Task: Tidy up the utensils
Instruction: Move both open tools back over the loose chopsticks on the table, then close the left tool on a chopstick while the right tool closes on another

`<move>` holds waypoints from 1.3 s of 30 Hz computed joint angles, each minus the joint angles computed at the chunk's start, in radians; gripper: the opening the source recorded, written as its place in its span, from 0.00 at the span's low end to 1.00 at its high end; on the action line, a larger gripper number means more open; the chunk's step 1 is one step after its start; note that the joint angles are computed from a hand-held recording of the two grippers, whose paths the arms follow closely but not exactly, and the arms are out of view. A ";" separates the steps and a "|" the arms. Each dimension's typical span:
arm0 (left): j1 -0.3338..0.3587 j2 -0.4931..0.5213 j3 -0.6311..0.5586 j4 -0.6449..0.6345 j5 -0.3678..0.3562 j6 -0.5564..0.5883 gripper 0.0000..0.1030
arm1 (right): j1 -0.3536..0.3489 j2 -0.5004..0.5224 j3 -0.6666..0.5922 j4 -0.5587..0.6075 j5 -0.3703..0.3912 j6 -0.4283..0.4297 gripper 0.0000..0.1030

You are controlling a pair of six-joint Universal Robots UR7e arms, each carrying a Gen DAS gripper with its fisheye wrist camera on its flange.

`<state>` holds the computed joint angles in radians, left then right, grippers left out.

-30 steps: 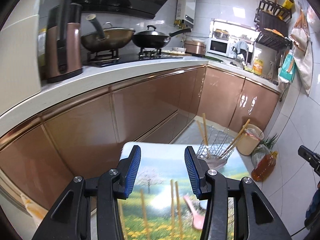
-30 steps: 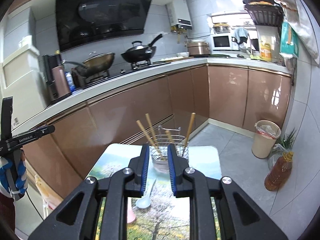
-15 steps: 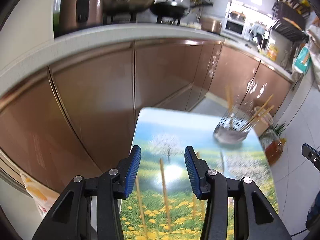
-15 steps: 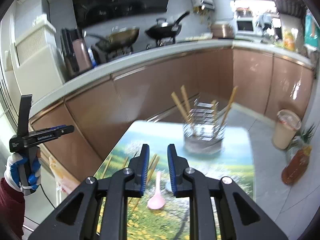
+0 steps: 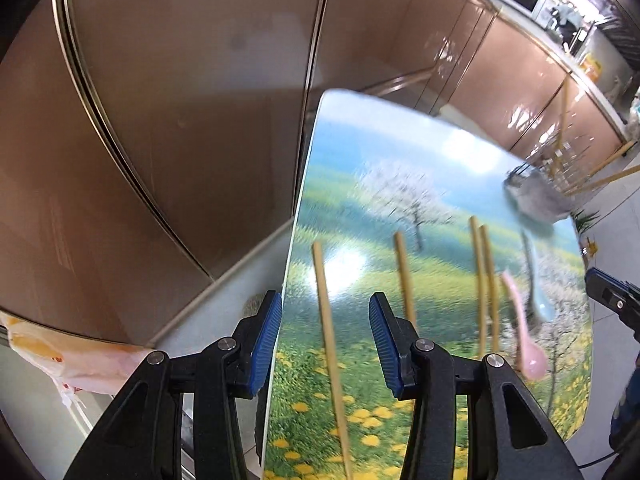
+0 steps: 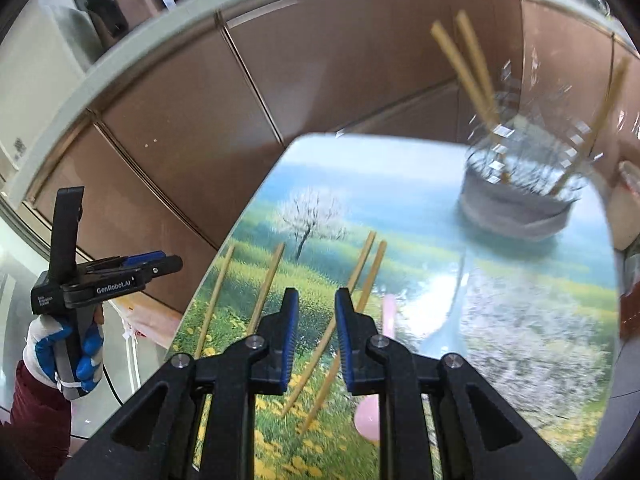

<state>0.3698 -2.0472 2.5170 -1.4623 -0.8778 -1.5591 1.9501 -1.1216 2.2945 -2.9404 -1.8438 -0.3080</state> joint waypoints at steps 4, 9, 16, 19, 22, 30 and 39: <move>0.100 0.016 0.033 -0.122 0.005 0.110 0.44 | -0.023 0.094 -0.054 0.011 -0.044 0.013 0.17; 0.185 0.057 0.052 -0.233 0.003 0.200 0.43 | -0.040 0.185 -0.135 0.059 -0.127 0.029 0.17; 0.243 0.083 0.059 -0.304 0.000 0.262 0.43 | -0.055 0.263 -0.219 0.122 -0.166 0.048 0.17; 0.256 0.090 0.059 -0.316 0.001 0.271 0.43 | -0.054 0.281 -0.234 0.131 -0.176 0.049 0.17; 0.265 0.097 0.061 -0.327 -0.002 0.277 0.43 | -0.048 0.297 -0.250 0.148 -0.198 0.054 0.17; 0.295 0.120 0.053 -0.346 0.001 0.294 0.40 | -0.044 0.329 -0.281 0.178 -0.231 0.060 0.17; 0.332 0.142 0.047 -0.382 0.006 0.337 0.39 | -0.038 0.373 -0.312 0.174 -0.248 0.061 0.17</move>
